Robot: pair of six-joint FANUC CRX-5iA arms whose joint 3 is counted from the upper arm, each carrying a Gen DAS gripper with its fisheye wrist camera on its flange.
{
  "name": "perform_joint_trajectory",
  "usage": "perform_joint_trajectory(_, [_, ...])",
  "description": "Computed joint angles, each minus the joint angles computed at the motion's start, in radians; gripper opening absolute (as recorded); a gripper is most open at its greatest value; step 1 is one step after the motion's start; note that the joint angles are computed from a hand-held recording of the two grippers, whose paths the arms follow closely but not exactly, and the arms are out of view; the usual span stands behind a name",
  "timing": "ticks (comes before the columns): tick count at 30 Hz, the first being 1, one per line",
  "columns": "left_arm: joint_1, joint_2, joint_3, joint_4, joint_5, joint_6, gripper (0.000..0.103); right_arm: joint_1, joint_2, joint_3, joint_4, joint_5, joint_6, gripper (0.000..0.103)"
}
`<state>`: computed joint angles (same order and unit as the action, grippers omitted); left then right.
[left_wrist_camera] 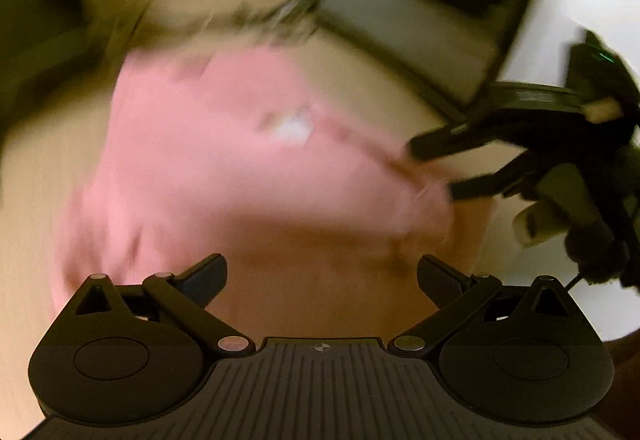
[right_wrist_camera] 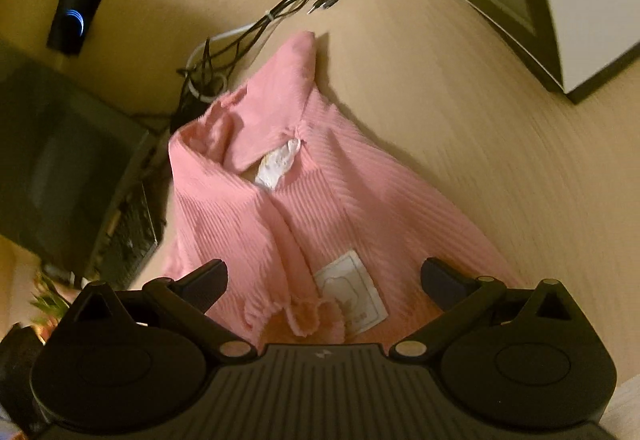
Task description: Fold clothes
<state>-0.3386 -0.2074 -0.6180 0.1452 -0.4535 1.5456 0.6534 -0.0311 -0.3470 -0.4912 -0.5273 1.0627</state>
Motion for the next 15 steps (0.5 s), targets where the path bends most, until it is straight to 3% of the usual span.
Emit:
perform_joint_trajectory(2, [-0.034, 0.051, 0.056, -0.062, 0.031, -0.043, 0.103, 0.01, 0.01, 0.006, 0.027, 0.004, -0.044, 0.103])
perform_joint_trajectory(5, [-0.08, 0.131, 0.144, -0.23, 0.041, -0.025, 0.102, 0.065, 0.019, -0.004, 0.164, 0.016, -0.163, 0.103])
perform_joint_trajectory(7, [-0.099, 0.154, 0.171, -0.323, 0.028, 0.001, 0.075, 0.106, 0.019, -0.028, 0.274, 0.038, -0.273, 0.103])
perform_joint_trajectory(8, [-0.097, 0.165, 0.18, -0.325, 0.011, -0.007, 0.041, 0.118, 0.014, -0.045, 0.313, 0.048, -0.313, 0.103])
perform_joint_trajectory(9, [-0.102, 0.184, 0.195, -0.319, -0.007, 0.002, 0.016, 0.128, 0.012, -0.056, 0.346, 0.056, -0.347, 0.103])
perform_joint_trajectory(10, [-0.092, 0.167, 0.175, -0.288, -0.013, -0.01, 0.011, 0.138, 0.011, -0.068, 0.382, 0.066, -0.383, 0.103])
perform_joint_trajectory(13, [-0.081, 0.126, 0.16, -0.331, -0.012, 0.06, 0.004, 0.166, 0.007, -0.105, 0.495, 0.093, -0.495, 0.103])
perform_joint_trajectory(15, [-0.062, 0.081, 0.165, -0.416, -0.033, 0.182, 0.002, 0.183, 0.004, -0.128, 0.563, 0.103, -0.556, 0.103])
